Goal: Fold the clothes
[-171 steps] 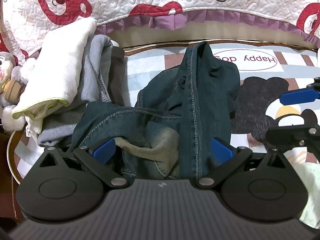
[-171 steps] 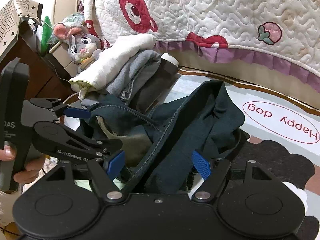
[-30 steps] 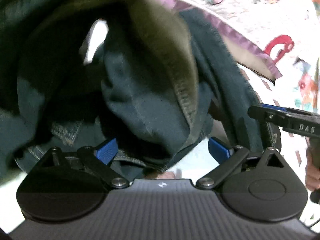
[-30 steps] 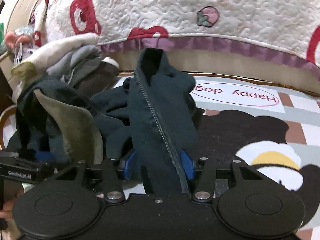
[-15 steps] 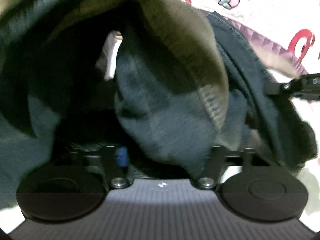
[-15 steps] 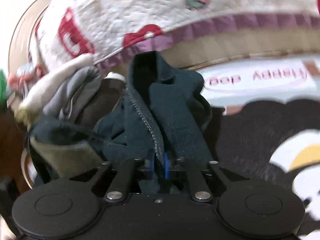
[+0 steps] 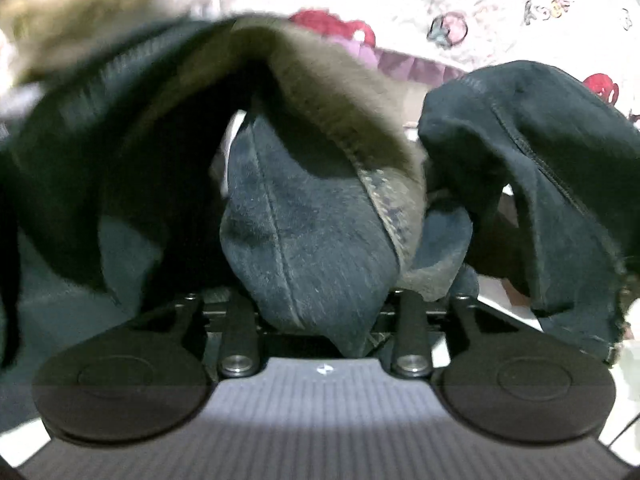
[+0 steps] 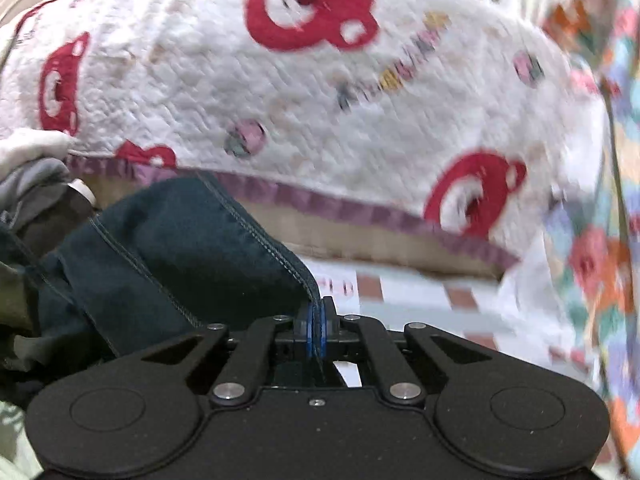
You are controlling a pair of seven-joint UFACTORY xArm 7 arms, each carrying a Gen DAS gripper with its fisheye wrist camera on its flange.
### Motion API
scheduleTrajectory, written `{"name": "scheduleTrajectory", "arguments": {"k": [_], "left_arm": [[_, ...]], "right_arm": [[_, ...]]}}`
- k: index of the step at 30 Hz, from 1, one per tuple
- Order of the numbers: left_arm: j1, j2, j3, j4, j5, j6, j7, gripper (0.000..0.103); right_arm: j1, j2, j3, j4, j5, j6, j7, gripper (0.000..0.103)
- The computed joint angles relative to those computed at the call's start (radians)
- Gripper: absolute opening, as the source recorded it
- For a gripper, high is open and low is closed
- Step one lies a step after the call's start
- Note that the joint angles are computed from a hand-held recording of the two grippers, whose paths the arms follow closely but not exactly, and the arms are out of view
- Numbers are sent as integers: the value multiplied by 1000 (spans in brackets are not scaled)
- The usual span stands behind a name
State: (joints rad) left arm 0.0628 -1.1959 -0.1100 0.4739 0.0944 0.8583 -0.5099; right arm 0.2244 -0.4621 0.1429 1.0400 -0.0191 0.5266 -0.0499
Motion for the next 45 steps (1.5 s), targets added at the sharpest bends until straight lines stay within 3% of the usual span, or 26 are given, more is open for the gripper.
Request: {"name": "scheduleTrajectory", "arguments": {"k": [4,6,8,10,11,12,14,16,18,21,22,24,26,29,32,35,38,39,40,41,43,45], "left_arm": [[1,33,27,6,-37,-12,14,54],[8,36,14,-11,-41,-37,-9,70],[14,34,-13,-28,-28,-51,-24,73],[17,27,-52,-44,4,-54,-33,59],[18,15,-61,-46,23,-51,-28,34],[31,1,-77,-48,26,-51,-11,26],[33,-38,-79,-56,55,-54,-4,23],[42,-44,-81,-24,103,8,3,21],[71,-47,-78,12,129,75,-9,21],[87,-73,7,21,70,105,-13,21],[85,-78,33,14,48,103,-15,21],[81,-88,51,5,17,113,-22,21],[72,-113,53,-40,13,98,-24,21],[67,-137,59,-67,0,96,-12,22],[76,-157,75,-81,-30,101,6,29],[77,-181,102,-97,-40,109,10,40],[86,-206,90,-92,-22,137,17,41],[83,-218,81,-90,-8,146,21,36],[74,-233,69,-92,13,148,35,31],[59,-247,60,-94,42,152,44,21],[32,-283,49,-96,78,163,74,18],[75,-201,7,-84,71,71,90,17]], "right_arm": [[39,30,-23,0,62,56,-22,5],[55,30,-28,-9,85,69,-40,7],[60,19,-29,-28,97,68,-53,7],[54,8,-19,-49,87,67,-51,7],[40,15,-7,-45,60,57,-50,7],[26,25,5,-40,30,45,-48,7],[-3,45,28,-29,-35,22,-41,7],[-43,81,47,6,-95,3,5,9],[-100,102,79,47,-136,25,136,24],[-47,72,39,19,-86,-14,159,27],[-11,57,22,-2,-58,-27,121,30],[63,28,-7,-41,4,-50,36,53],[176,31,-63,-48,112,-6,-116,64],[223,71,-50,-37,152,70,-221,64],[167,143,27,-16,120,92,-143,64],[159,239,28,37,169,120,-79,64],[131,316,22,78,218,115,74,60],[123,328,15,82,242,97,108,36],[116,340,7,87,268,77,137,18],[125,342,-7,90,253,52,143,8],[95,308,15,71,169,-23,157,8],[79,270,8,53,132,-106,160,8]]}}
